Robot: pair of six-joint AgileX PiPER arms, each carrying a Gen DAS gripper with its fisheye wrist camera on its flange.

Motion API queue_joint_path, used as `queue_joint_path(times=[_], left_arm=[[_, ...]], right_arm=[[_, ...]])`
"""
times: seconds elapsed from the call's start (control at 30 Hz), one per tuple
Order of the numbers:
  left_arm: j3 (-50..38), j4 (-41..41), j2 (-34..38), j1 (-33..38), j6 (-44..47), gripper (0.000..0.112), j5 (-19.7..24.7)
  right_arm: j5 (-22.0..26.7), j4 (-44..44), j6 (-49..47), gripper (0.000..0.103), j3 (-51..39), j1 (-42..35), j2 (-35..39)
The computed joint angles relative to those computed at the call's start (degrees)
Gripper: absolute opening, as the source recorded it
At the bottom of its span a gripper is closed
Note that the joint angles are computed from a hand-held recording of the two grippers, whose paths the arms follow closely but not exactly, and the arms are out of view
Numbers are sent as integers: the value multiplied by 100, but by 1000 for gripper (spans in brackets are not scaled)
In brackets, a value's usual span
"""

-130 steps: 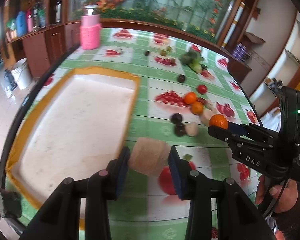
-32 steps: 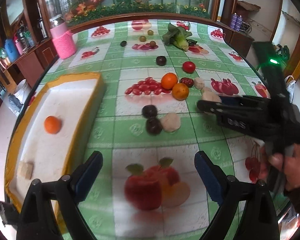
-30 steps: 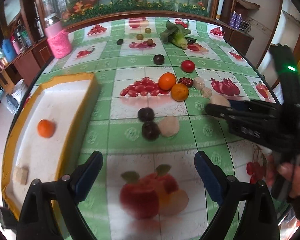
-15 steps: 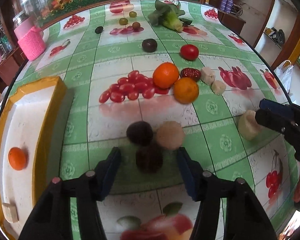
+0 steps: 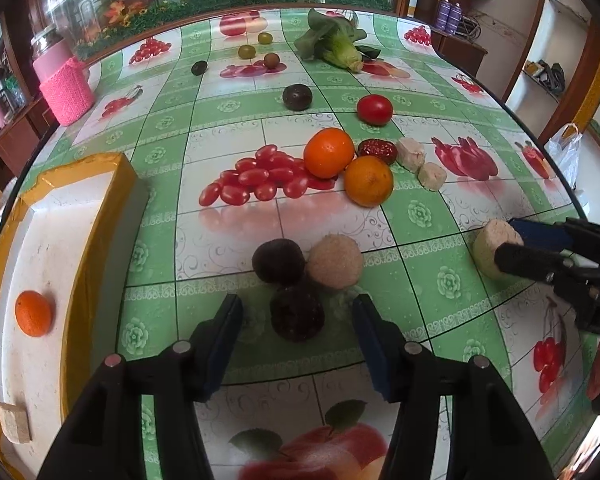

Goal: Organize fruits
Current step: 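Grasp a round tan slice with the right tool while the left grasps a dark plum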

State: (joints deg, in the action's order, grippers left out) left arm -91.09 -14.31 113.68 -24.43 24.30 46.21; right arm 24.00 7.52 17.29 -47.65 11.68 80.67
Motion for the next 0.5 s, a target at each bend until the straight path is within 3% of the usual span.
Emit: queue_joint_path(times=[0.1, 0.17, 0.23, 0.27, 0.33, 0.5], left_arm=[[-21, -252, 21, 87, 160, 60, 55], [-38, -142, 47, 53, 28, 52, -57], [22, -89, 31, 28, 45, 30, -219], [-8, -188, 37, 57, 135, 24, -152], [-87, -521, 55, 176, 221, 24, 117], [412, -850, -281, 267, 470, 24, 137]], right_arm=[[203, -897, 704, 47, -253, 310, 270], [265, -1244, 994, 44, -343, 372, 453], [198, -1645, 1334, 37, -339, 436, 484], [213, -1687, 1341, 37, -353, 441, 497], [166, -1564, 1250, 37, -303, 388, 464], [100, -1033, 930, 36, -55, 211, 175]])
